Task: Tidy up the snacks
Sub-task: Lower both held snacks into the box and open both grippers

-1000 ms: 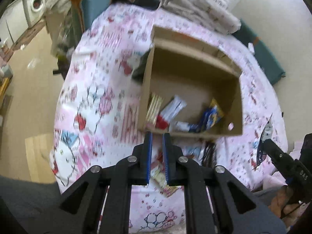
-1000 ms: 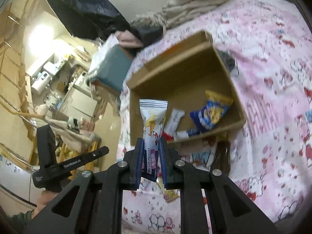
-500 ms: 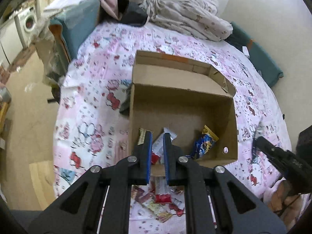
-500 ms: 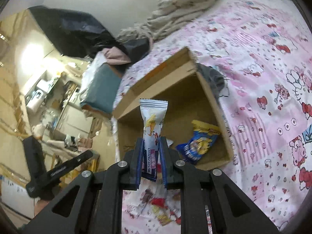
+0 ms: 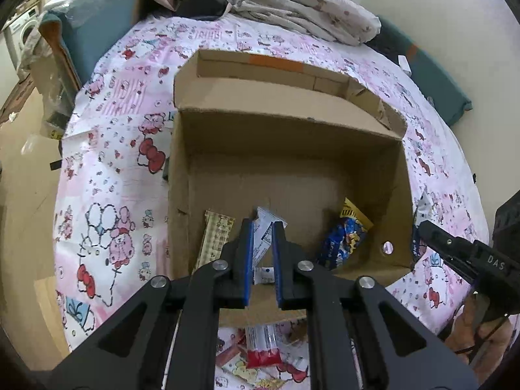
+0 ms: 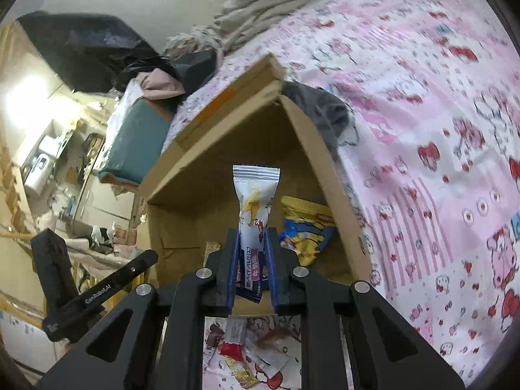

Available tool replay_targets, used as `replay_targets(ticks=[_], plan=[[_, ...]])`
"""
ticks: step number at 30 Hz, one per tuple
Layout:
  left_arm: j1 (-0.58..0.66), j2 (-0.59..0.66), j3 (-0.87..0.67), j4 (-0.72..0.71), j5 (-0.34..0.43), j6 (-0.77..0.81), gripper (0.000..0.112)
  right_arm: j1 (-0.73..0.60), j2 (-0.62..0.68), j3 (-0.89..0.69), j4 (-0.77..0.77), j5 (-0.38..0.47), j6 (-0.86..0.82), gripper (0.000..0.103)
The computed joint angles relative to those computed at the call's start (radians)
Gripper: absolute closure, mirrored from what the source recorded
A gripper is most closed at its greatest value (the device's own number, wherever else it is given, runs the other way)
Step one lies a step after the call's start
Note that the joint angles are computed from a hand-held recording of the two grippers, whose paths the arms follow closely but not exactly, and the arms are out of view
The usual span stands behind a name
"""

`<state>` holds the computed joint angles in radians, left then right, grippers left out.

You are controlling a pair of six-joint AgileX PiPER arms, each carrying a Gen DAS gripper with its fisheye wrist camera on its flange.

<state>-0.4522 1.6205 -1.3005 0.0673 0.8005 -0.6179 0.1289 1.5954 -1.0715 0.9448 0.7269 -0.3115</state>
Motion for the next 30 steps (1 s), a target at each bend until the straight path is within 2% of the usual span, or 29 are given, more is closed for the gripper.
replay_targets(ticks=[4,15,20,21,22,24,25,26,27,28,30], plan=[[0.048,0.001,0.045,-0.114,-0.031,0.046,0.104,-0.007,0.012,-0.005,-0.043,0.006,0.031,0.085],[0.029,0.015,0.039,-0.090,-0.041,0.027,0.103,0.056,0.035,-0.037,-0.128,-0.002,0.083,0.084],[0.056,0.011,0.048,-0.144,-0.059,0.073,0.103,0.060,0.045,-0.046,-0.132,0.003,0.083,0.083],[0.064,0.013,0.047,-0.159,-0.056,0.082,0.097,0.058,0.048,-0.047,-0.127,0.007,0.082,0.083],[0.076,0.016,0.048,-0.193,-0.052,0.105,0.083,0.052,0.051,-0.046,-0.107,0.015,0.071,0.082],[0.086,0.013,0.056,-0.218,-0.053,0.108,0.062,0.045,0.056,-0.047,-0.082,0.028,0.057,0.080],[0.082,0.008,0.061,-0.198,-0.055,0.088,0.054,0.045,0.056,-0.049,-0.079,0.029,0.051,0.071],[0.076,0.006,0.061,-0.179,-0.052,0.075,0.050,0.048,0.054,-0.051,-0.086,0.024,0.056,0.051],[0.070,0.007,0.052,-0.156,-0.032,0.066,0.045,0.052,0.047,-0.049,-0.090,0.013,0.059,0.039],[0.065,0.004,0.049,-0.143,-0.020,0.064,0.045,0.055,0.036,-0.038,-0.081,-0.005,0.052,0.028],[0.054,-0.021,0.056,-0.098,0.006,0.049,0.045,0.060,0.021,-0.032,-0.081,-0.024,0.046,0.028]])
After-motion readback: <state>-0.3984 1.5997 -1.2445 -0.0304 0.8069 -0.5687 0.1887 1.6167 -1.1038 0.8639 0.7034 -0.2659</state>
